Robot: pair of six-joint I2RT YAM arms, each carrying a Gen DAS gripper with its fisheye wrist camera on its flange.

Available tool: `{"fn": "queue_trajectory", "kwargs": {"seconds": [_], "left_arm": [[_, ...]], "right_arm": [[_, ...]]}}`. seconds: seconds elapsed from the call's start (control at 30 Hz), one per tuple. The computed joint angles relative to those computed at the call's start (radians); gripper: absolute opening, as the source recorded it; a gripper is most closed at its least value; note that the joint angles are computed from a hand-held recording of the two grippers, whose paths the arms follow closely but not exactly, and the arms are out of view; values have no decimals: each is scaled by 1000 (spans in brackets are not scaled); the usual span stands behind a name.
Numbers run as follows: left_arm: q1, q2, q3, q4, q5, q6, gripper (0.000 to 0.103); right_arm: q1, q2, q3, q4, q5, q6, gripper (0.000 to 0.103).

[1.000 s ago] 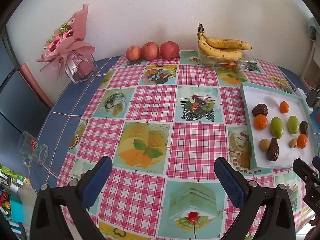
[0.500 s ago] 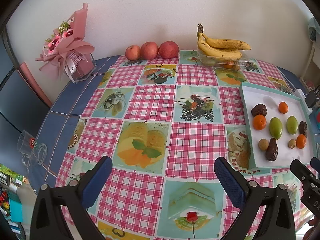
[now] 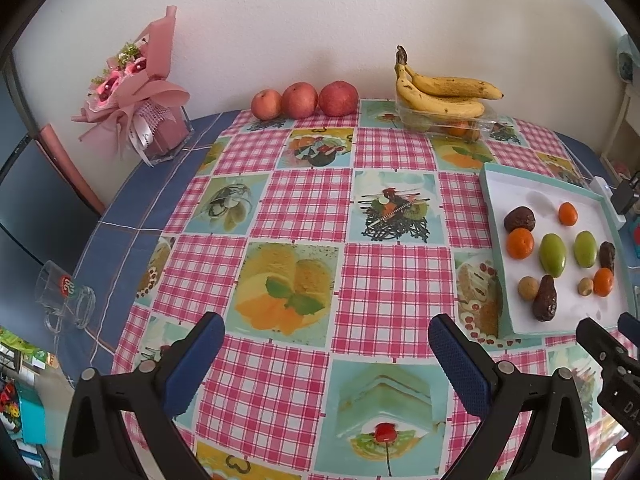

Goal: Organize fruits

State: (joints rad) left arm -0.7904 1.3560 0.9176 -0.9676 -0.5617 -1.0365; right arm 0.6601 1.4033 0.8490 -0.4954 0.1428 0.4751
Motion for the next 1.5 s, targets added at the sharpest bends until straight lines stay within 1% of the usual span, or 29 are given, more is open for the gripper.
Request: {"fn": "queue_trajectory", "kwargs": {"seconds": [0.27, 1.5], "left_arm": [[-8, 10, 10, -7, -4, -12, 103], [-11, 8, 7, 5, 1, -1, 103]], "right_arm": [[-8, -7, -7, 3, -6, 3, 84], [-11, -8, -11, 4, -12, 0, 84]]}}
